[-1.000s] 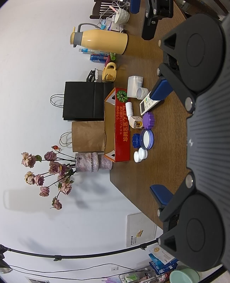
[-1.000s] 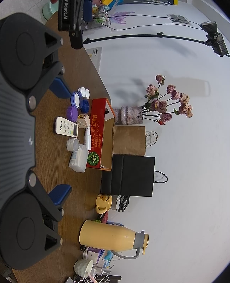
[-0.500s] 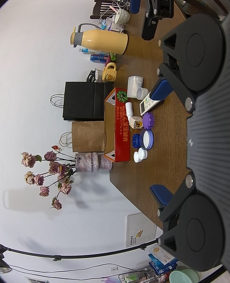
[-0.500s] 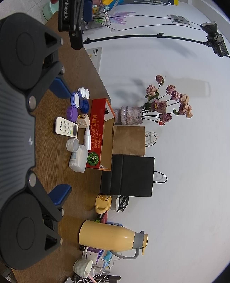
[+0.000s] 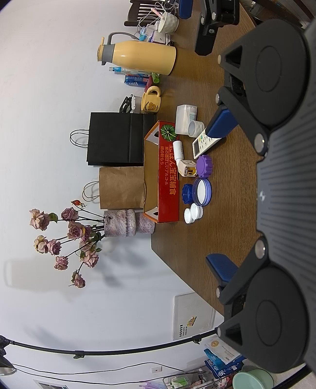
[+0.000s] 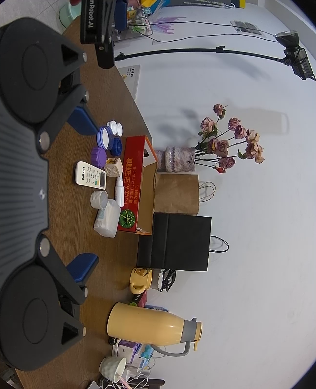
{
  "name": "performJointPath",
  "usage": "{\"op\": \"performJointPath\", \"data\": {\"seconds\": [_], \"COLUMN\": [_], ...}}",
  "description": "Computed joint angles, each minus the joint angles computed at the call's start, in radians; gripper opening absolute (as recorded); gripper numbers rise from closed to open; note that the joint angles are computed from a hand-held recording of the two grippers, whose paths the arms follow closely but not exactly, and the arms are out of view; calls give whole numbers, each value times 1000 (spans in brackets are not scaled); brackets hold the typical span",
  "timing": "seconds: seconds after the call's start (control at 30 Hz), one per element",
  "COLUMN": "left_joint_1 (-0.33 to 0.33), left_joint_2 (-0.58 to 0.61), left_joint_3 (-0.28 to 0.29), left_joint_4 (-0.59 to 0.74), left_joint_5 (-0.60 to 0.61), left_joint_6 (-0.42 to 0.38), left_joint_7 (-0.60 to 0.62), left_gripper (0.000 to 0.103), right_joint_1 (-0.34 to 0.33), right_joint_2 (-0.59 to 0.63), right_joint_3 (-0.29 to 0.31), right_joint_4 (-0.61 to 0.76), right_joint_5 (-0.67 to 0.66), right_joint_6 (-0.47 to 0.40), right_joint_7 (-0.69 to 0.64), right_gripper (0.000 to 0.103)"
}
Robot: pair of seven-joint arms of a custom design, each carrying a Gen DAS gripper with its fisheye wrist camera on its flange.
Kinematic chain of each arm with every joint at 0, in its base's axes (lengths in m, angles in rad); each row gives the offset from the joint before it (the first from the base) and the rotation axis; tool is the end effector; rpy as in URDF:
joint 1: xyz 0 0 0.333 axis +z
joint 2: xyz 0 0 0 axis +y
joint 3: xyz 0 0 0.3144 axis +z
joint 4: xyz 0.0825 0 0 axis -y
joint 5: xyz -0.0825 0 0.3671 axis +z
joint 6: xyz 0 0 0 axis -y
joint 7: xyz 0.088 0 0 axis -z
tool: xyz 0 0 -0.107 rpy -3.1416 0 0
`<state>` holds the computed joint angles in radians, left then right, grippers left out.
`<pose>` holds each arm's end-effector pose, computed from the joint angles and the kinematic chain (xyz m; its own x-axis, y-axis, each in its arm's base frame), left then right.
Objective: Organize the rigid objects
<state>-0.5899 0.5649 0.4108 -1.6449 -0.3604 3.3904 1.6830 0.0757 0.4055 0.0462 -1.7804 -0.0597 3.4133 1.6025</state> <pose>0.6882 -0.1557 0.4693 -0.0731 -0.9971 -0.0216 -0.3284 0.0445 -0.9435 0.6723 0.0837 0.4919 0.1414 -0.9899 0.0007 -0.3329 -0.0482 -0.9417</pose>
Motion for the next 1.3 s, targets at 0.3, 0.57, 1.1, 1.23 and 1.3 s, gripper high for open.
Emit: {"op": "performJointPath", "data": {"seconds": [0.3, 0.57, 1.1, 1.23, 1.3], "left_joint_1": [-1, -7, 5, 12, 17], "left_joint_2": [0, -1, 29, 50, 63], "left_joint_3": [1, 3, 13, 20, 23], "left_joint_4": [-1, -5, 42, 72, 93], "left_joint_5": [-3, -6, 59, 91, 112], "left_joint_6": [0, 1, -44, -64, -78], "left_joint_7": [1, 2, -82, -122, -147], "left_gripper": [103, 103, 103, 103, 103], "right_joint_1": [4, -13, -7, -4, -7], "right_joint_2": [0, 1, 42, 55, 64], "right_joint_3": [-3, 13, 10, 9, 10], "right_joint_4": [0, -9, 58, 78, 92], "right_joint_5": [4, -6, -1, 6, 9], "right_joint_6": [1, 8, -41, -57, -65], "right_joint_7": [-4, -2, -15, -22, -27], "right_gripper": [103, 103, 103, 103, 103]}}
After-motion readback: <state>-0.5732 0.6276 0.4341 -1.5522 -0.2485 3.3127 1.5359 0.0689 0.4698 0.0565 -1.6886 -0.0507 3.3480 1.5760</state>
